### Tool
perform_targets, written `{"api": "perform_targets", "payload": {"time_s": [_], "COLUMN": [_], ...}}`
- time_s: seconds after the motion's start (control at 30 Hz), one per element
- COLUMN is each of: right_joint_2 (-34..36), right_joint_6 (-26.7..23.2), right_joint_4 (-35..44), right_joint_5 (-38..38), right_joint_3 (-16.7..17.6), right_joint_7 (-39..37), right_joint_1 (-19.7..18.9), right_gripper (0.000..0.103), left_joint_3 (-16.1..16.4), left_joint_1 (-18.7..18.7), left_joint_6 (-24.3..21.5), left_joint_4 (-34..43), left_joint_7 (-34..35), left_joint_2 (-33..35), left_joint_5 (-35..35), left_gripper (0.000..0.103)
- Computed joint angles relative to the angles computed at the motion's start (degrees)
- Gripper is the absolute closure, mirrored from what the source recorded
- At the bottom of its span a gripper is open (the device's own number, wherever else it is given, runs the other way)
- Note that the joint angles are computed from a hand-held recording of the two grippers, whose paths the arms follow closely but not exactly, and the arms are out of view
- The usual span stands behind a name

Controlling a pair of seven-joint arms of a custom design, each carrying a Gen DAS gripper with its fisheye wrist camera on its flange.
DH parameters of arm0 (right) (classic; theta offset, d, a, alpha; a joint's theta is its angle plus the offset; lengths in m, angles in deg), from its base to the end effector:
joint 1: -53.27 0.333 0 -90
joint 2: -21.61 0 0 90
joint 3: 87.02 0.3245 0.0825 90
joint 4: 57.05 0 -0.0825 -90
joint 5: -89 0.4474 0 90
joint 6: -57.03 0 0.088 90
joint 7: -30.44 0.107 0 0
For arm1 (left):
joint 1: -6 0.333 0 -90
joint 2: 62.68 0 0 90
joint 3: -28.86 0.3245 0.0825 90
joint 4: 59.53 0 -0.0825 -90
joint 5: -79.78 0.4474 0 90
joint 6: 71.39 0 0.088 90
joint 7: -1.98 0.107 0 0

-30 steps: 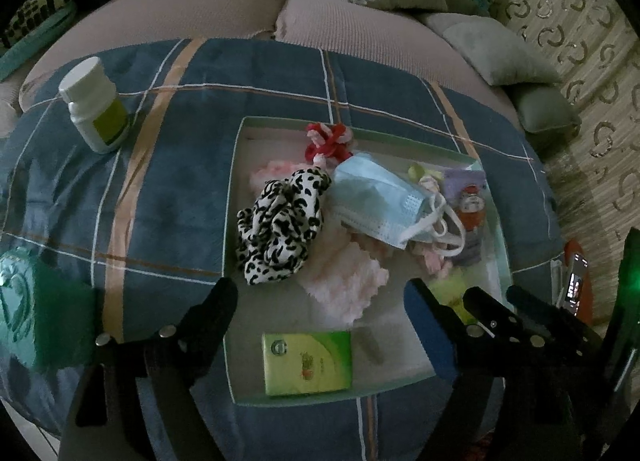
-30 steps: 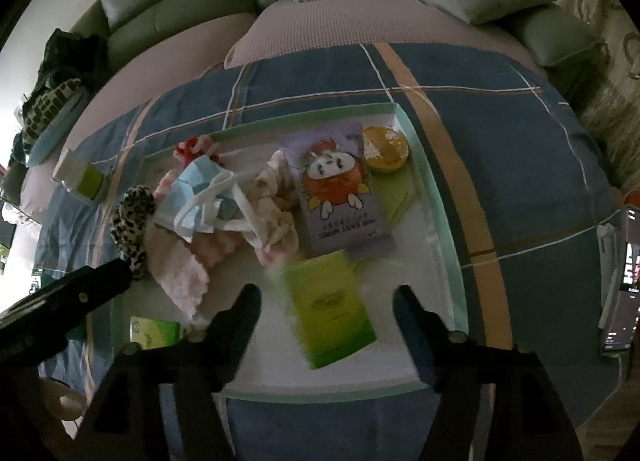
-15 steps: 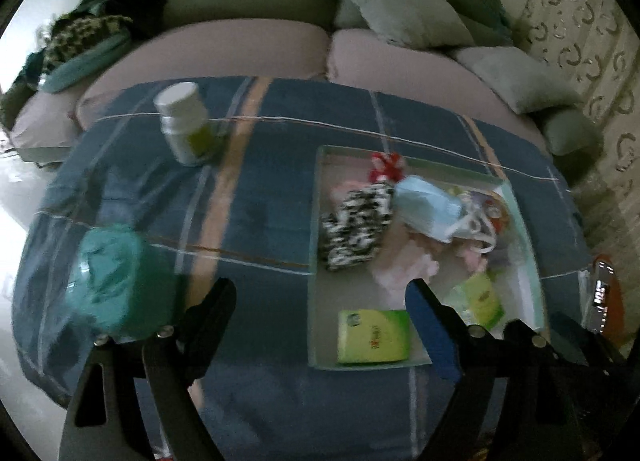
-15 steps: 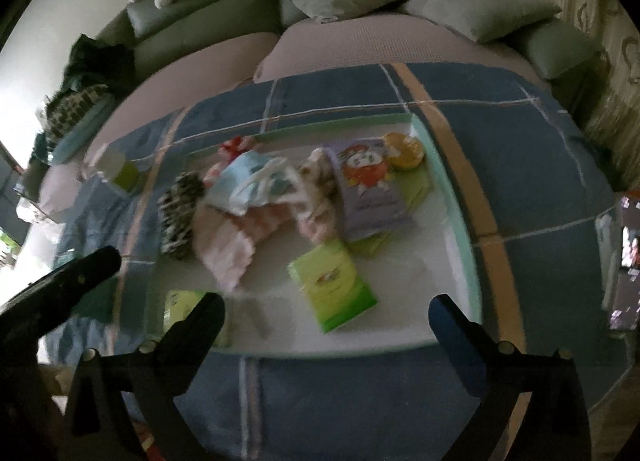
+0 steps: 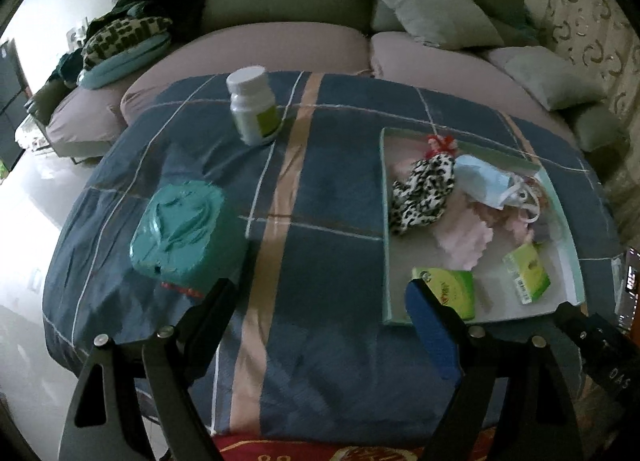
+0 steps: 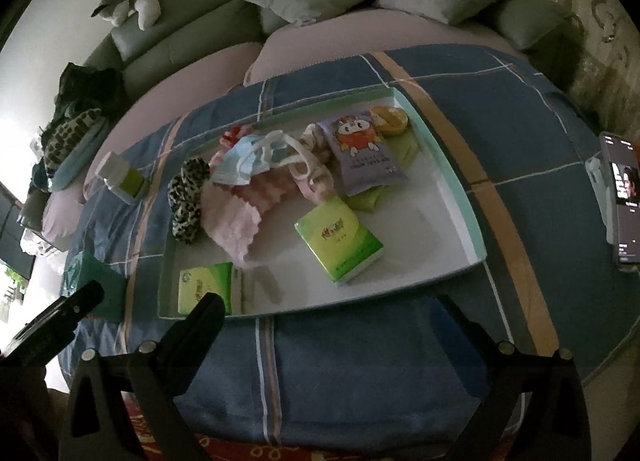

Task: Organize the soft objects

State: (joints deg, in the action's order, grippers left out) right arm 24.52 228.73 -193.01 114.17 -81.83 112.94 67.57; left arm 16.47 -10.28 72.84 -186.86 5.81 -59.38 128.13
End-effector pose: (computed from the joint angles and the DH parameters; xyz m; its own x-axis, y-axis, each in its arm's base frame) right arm 0.5589 0.1655 0.3235 0.1126 -0.9692 -0.2191 -0.8591 0.0158 -0.5115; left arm 0.5261 -0.2949 0.3388 0.3560 -0.9345 -0.0003 -0.7738 -0.2946 -0.5607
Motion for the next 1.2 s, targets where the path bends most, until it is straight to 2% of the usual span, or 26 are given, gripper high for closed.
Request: {"api": "perform_targets", "payload": {"time_s": [0.13,0.3,0.4,0.5,0.63,0.87,1.2], "right_joint_2": [-0.46,0.21,-0.27,-0.21,-0.27,-0.93,-1.37], "right_joint_6": [2.33,1.44,2.66,2.53,2.46,3.32,3.93], "right_joint_4": [-1.24,-0.77,-1.66,-1.58,-1.53,-1.62,-1.7], "right_joint_5": [-8.44,-10.08,-18.68,-18.4,-27.46,-46.83,-53.84], "right_joint_3": [-1.2,-0.9,-2.54,-1.84,-3.09,-4.96,-4.39], "right_joint_7": [7.22,8.06,16.22,15.34,22.02,37.35,43.38], "right_joint_1": [0.82,0.57,1.25,0.68,1.38,1.69,0.3], "right_gripper": [0.0,0.0,0.0,0.0,0.0,0.0,0.0], "left_joint_3": [-0.2,-1.09,-1.35,-1.51,-1.73,-1.55,-1.96], "left_joint_1": [-0.18,-0.72,-0.82,-0.93,-1.19,-0.65,-0.92], "left_joint_6": [-1.65,-5.7,-6.37,-6.92,-8.23,-6.97,-7.86], "left_joint_4": [-1.03,-1.15,-1.34,-1.3,-1.26,-2.5,-2.26], "left_joint_7": [-2.12,-4.43,-5.6,-6.16,-6.83,-8.03,-8.05], "left_joint_2": [-0.99,-1.71,-1.87,-1.87,-1.91,-2.64,-2.51], "left_joint_5": [0.68,2.53,3.52,4.0,4.12,3.19,3.89], "left_gripper": [0.016,0.016,0.016,0.016,0.016,0.016,0.016]}}
